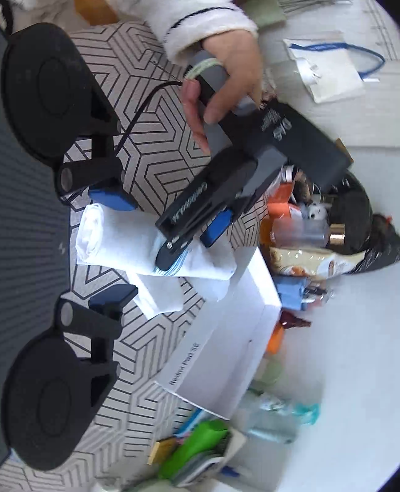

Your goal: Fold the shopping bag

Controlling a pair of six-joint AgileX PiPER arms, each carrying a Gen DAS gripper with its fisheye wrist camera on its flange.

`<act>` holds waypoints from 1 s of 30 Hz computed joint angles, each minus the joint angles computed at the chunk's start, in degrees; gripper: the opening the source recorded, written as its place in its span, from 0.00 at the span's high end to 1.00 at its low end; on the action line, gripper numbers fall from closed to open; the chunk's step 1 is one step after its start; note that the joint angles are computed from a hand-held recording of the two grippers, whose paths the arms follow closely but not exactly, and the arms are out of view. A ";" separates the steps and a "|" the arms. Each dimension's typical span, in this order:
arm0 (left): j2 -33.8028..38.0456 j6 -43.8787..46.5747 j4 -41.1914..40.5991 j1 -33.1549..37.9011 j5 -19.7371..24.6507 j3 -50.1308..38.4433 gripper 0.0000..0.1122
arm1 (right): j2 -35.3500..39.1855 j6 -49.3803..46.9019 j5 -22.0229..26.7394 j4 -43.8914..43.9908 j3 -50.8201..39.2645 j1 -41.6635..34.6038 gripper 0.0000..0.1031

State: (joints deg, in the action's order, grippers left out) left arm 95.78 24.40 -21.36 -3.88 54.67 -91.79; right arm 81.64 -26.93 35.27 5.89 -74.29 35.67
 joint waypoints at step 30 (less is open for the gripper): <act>-9.41 28.86 -0.77 -0.25 -9.71 9.64 0.32 | 18.73 -2.11 22.01 24.92 -18.98 -15.53 0.54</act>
